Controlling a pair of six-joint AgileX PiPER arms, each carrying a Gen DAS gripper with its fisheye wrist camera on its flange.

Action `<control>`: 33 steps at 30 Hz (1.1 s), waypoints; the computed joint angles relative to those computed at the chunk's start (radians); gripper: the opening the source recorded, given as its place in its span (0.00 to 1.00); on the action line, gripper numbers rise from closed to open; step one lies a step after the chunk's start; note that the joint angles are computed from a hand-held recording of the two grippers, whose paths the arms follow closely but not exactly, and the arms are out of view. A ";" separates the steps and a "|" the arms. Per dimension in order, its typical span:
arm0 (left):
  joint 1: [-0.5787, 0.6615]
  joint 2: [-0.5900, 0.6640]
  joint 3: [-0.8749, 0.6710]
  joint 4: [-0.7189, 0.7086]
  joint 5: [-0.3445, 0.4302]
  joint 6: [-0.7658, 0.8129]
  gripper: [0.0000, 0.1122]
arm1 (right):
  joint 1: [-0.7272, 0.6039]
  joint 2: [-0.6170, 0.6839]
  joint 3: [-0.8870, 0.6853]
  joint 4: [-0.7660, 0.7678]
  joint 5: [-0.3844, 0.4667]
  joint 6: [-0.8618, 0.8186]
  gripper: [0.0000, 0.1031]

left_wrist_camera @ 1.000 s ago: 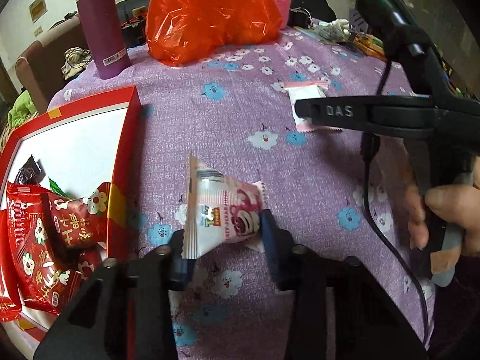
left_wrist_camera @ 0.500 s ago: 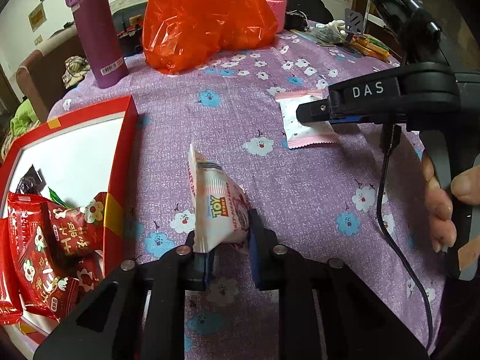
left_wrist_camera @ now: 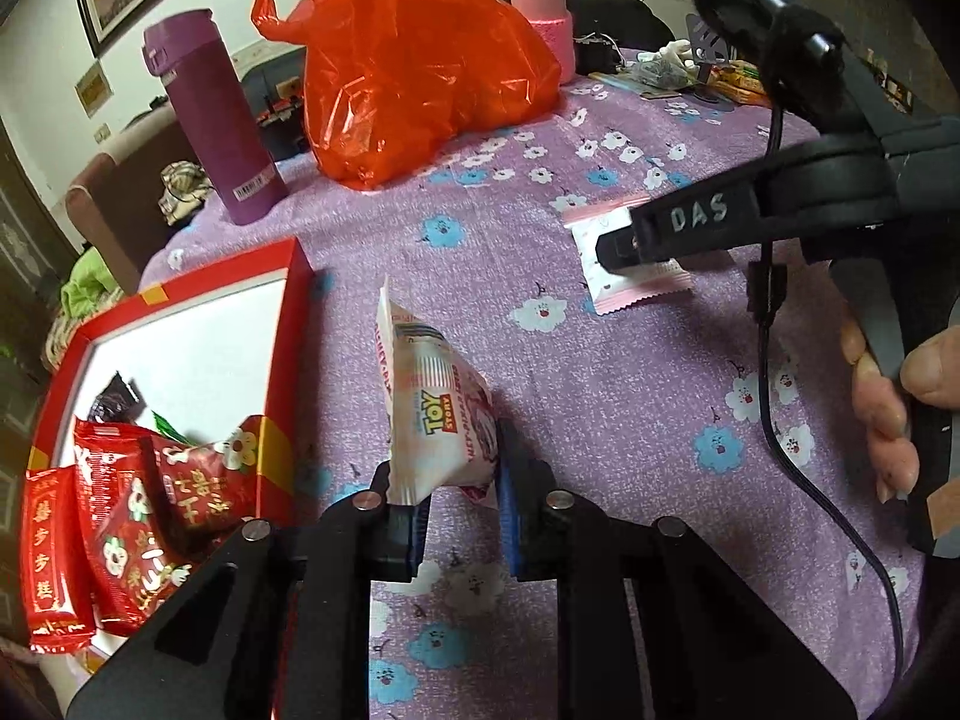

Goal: Organize snacks
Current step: 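Carry the Lotso packet over the tray with the left tool while the right carries the white packet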

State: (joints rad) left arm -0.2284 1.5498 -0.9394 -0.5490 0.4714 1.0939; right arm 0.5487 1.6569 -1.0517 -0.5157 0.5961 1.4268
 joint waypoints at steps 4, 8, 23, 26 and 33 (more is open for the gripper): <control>-0.004 -0.012 0.015 0.002 -0.032 0.003 0.15 | 0.045 0.049 -0.066 -0.053 0.097 0.007 0.36; -0.007 -0.028 0.030 0.001 -0.064 0.010 0.15 | 0.122 0.141 -0.193 -0.116 0.284 -0.037 0.34; 0.021 -0.072 0.038 -0.064 -0.067 0.085 0.15 | 0.109 0.060 -0.121 -0.128 0.207 0.019 0.19; 0.026 -0.073 0.036 -0.069 -0.063 0.090 0.15 | 0.093 0.039 -0.095 -0.112 0.166 0.021 0.17; 0.014 -0.041 0.022 -0.007 -0.064 0.017 0.15 | 0.079 0.038 -0.081 -0.093 0.151 0.009 0.22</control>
